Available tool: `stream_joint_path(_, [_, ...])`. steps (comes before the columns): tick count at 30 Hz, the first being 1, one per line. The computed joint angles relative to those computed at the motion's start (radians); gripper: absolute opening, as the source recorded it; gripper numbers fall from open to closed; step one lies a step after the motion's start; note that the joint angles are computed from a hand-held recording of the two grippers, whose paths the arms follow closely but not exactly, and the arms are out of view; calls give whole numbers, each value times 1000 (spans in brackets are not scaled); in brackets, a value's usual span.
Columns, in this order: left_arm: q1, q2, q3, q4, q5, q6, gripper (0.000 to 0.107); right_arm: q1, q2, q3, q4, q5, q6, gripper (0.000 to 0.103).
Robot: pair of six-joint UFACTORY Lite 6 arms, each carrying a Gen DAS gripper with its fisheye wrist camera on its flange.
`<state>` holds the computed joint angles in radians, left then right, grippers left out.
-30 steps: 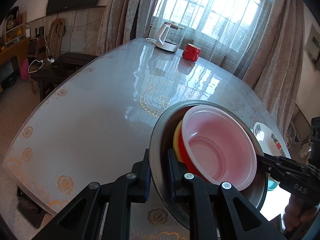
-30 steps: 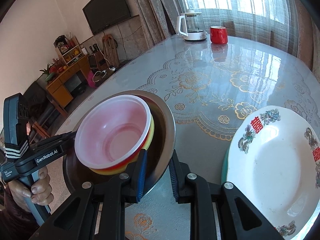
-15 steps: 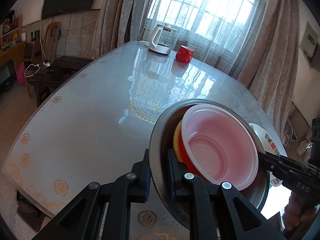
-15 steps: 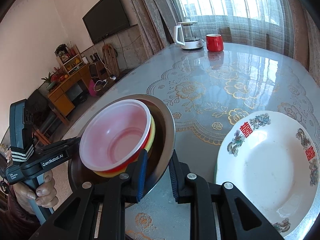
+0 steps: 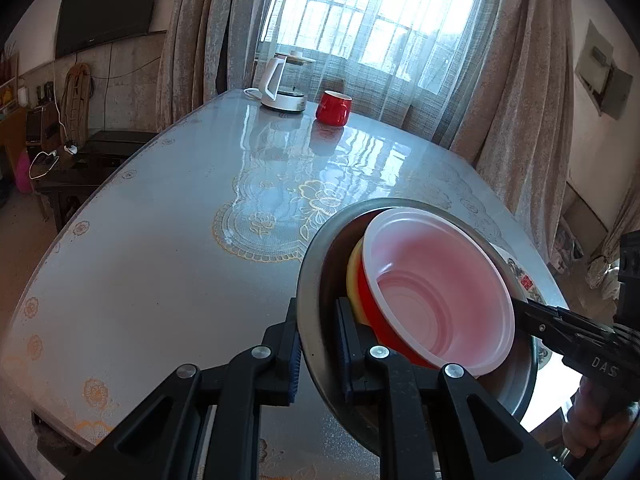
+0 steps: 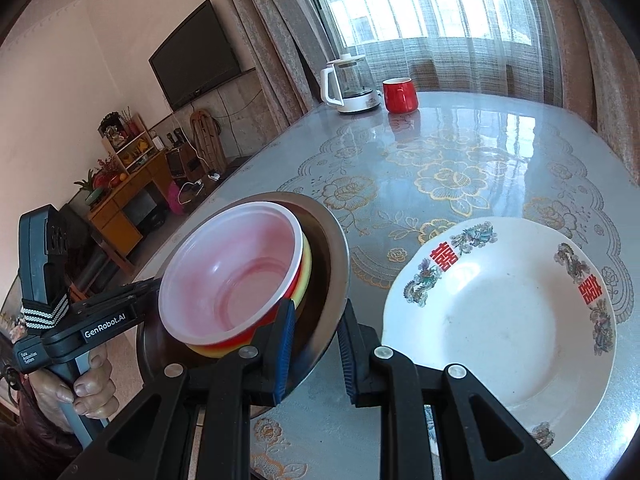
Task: Organize plates and bowls
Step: 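Carry the nested bowls over the white plate stack with the left gripper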
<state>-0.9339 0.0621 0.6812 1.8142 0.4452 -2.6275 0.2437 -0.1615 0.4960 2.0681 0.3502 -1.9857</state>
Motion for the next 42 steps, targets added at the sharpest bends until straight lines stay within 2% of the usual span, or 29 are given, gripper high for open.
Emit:
stream_joint_path(14, [-45,187,307,-119,-50,247,17,-265,-198,-91,-276,79,221,21])
stream_joint_path(19, [-47,285,458,-208,-110,379,18,-405,-237,-95,-387,134,291,22])
stream_joint_path(25, [-63,424,676,-428,-135,646,18,-553,-245,-88,-451,190,332,21])
stream_joint_path(33, [-57,604,928,-787,-169,1036,18,-680,-163,-56,-436,222,297,21])
stream_joint_path(42, [-52,735,1067,-1043,-161,1284,18,-723,-24,-27,-361,225,200,21])
